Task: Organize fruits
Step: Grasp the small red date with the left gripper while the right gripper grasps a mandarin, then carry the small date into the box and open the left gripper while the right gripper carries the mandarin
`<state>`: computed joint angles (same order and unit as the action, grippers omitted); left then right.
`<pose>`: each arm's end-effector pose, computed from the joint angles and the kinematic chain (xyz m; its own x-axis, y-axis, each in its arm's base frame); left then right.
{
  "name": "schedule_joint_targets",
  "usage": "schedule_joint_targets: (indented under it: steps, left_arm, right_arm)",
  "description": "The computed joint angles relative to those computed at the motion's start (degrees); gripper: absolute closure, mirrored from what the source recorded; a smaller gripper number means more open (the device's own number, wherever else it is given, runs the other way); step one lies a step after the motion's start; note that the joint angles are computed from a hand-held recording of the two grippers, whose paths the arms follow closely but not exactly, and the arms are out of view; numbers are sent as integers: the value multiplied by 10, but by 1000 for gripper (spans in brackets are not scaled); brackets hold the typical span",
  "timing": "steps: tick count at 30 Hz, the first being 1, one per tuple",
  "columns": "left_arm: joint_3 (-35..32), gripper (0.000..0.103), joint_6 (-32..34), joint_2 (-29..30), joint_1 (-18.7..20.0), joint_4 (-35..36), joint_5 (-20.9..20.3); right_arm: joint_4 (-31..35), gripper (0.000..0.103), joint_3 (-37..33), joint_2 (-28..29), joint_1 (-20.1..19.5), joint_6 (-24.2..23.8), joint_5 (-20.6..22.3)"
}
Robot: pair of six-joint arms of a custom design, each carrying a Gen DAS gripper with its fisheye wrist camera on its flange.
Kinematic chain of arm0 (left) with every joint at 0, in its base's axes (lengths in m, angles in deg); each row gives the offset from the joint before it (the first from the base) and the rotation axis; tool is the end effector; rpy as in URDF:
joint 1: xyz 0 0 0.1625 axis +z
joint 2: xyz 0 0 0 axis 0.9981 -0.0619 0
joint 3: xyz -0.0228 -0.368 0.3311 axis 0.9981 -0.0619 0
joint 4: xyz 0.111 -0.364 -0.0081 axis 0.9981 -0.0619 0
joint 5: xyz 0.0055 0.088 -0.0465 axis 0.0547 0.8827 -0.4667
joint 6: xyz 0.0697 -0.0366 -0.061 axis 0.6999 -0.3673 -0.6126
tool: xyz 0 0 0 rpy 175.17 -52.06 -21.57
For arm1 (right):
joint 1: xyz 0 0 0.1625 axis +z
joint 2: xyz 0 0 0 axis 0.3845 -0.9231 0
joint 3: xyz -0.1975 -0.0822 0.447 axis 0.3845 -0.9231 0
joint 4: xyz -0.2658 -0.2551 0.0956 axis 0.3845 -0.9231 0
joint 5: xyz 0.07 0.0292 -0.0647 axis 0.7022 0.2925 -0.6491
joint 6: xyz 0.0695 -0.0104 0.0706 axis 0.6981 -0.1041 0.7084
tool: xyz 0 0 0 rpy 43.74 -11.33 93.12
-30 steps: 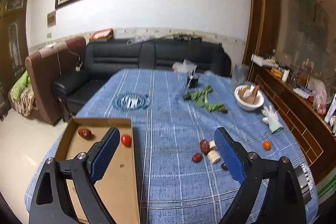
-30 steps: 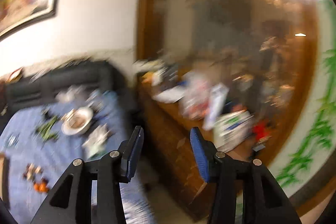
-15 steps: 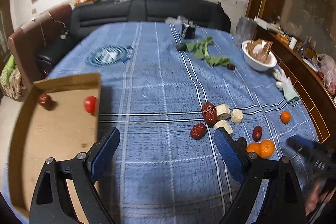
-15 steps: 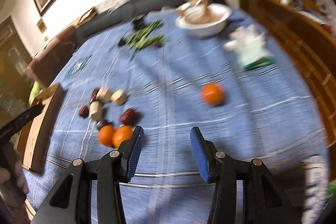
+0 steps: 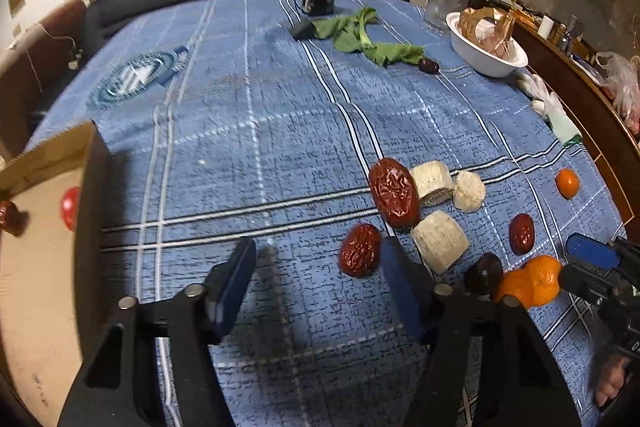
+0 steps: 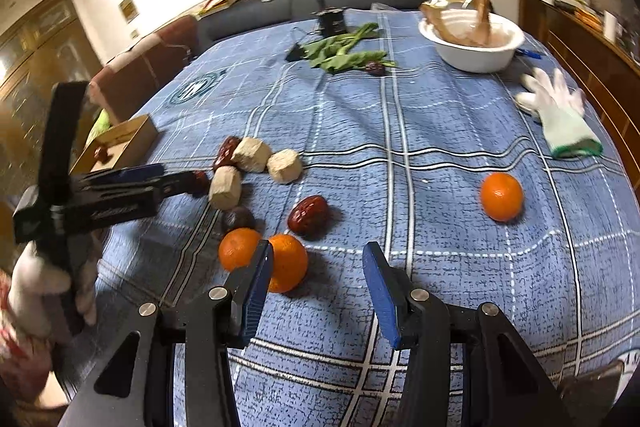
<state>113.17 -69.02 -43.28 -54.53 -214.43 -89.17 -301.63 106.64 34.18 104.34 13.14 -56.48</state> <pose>-0.1010 -0.3026 0.2354 -0.7396 0.2120 -0.6388 0.4987 0.8100 -0.3086 0.2679 -0.2298 0.0812 -0.8350 -0.2431 0.4937 -0.4732 0.7753 -0.4184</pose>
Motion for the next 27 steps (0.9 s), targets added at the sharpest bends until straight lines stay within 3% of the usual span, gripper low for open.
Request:
schedule_joint_targets:
  steps: [7, 11, 13, 14, 15, 18, 20, 22, 27]
  left_arm:
    - [6, 52, 18, 21, -2, -21, 10]
    - [8, 53, 25, 36, -4, -32, 23]
    - [14, 65, 24, 41, -11, -41, 31]
    - [14, 80, 22, 39, -12, -36, 33]
    - [12, 84, 17, 37, -14, -25, 35]
    - [7, 84, 8, 26, -14, -6, 29]
    - [9, 84, 2, 18, -16, -3, 22]
    - [11, 84, -7, 4, -19, 5, 12]
    - [13, 84, -54, -68, -47, 67, -11]
  right_arm:
    - [-8, 52, 18, -9, -21, -38, 100]
    - [27, 51, -2, 1, 6, -49, 42]
    - [39, 51, -11, 7, 16, -53, 16]
    - [47, 51, -15, 8, 20, -55, 6]
    - [60, 51, -20, 8, 24, -55, -6]
    - [95, 53, -33, 16, 33, -51, -40]
    - [84, 55, -34, 27, 32, -52, -52]
    - [77, 64, -30, 26, 29, -43, -48]
    - [86, 67, -27, 19, 35, -16, -53]
